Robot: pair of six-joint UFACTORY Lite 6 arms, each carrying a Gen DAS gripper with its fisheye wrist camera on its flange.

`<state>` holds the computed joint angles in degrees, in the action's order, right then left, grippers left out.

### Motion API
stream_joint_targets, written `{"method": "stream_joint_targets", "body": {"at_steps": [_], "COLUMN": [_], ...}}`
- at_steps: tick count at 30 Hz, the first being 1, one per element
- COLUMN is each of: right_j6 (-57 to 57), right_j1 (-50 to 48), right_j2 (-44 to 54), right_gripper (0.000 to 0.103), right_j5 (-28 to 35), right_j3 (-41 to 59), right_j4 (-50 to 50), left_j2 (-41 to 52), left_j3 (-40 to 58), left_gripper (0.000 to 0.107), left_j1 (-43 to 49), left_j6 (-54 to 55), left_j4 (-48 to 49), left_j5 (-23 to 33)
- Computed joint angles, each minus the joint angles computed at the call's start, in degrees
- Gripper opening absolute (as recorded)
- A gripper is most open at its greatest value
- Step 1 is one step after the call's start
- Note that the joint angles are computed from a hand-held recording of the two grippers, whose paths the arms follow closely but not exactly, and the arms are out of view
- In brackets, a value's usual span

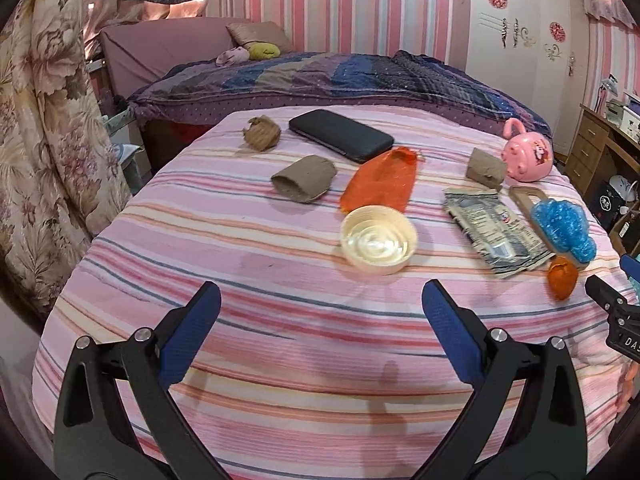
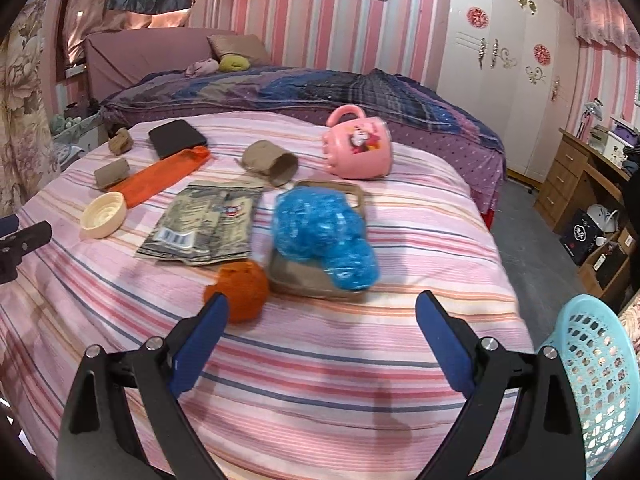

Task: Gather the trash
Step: 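Move both tools back over the bed, right tool toward an orange fruit, then grasp the orange fruit with the right tool while the left tool grasps the cream lid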

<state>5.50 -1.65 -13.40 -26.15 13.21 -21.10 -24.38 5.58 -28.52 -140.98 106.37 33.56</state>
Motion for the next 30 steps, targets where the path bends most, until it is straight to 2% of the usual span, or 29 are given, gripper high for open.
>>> {"method": "stream_joint_targets", "body": {"at_steps": [4, 9, 10, 12, 14, 16, 18, 23, 27, 30], "right_j6": [-4.9, -6.3, -5.6, -4.0, 1.7, 3.3, 4.1, 6.1, 8.5, 12.8], "right_j1": [3.9, 7.0, 7.0, 6.9, 6.6, 7.1, 7.5, 7.2, 4.5, 0.9], "right_j2": [2.6, 6.9, 7.7, 8.8, 11.9, 13.5, 13.5, 12.5, 10.8, 9.6], "right_gripper": [0.092, 0.090, 0.088, 0.070, 0.062, 0.053, 0.038, 0.027, 0.026, 0.026], "right_j5": [0.7, 2.6, 2.7, 3.0, 4.1, 3.8, 3.0, 1.6, 0.3, -0.5], "right_j3": [1.3, 4.9, 5.6, 6.5, 9.3, 10.5, 10.3, 9.4, 8.2, 7.6], "right_j4": [5.7, 7.4, 6.6, 4.9, -1.5, -3.4, -5.2, -8.9, -13.1, -19.2], "left_j2": [1.8, 0.5, 0.7, 2.2, 3.9, 6.0, 7.7, 12.3, 18.2, 22.5], "left_j3": [0.2, -0.2, 0.0, 0.6, 1.5, 2.8, 3.9, 7.5, 11.7, 15.4], "left_gripper": [0.097, 0.097, 0.097, 0.097, 0.097, 0.097, 0.097, 0.097, 0.097, 0.097], "left_j1": [4.4, 8.5, 10.1, 11.7, 12.2, 12.1, 11.8, 9.6, 7.4, 8.1], "left_j6": [-2.3, -3.3, -4.7, -7.1, -8.2, -8.5, -9.4, -11.1, -10.9, -12.0], "left_j4": [4.6, 7.8, 9.9, 12.8, 13.7, 13.8, 14.5, 15.1, 13.5, 13.9], "left_j5": [-2.3, -4.6, -5.7, -6.6, -6.8, -7.0, -7.2, -7.8, -6.9, -8.2]}}
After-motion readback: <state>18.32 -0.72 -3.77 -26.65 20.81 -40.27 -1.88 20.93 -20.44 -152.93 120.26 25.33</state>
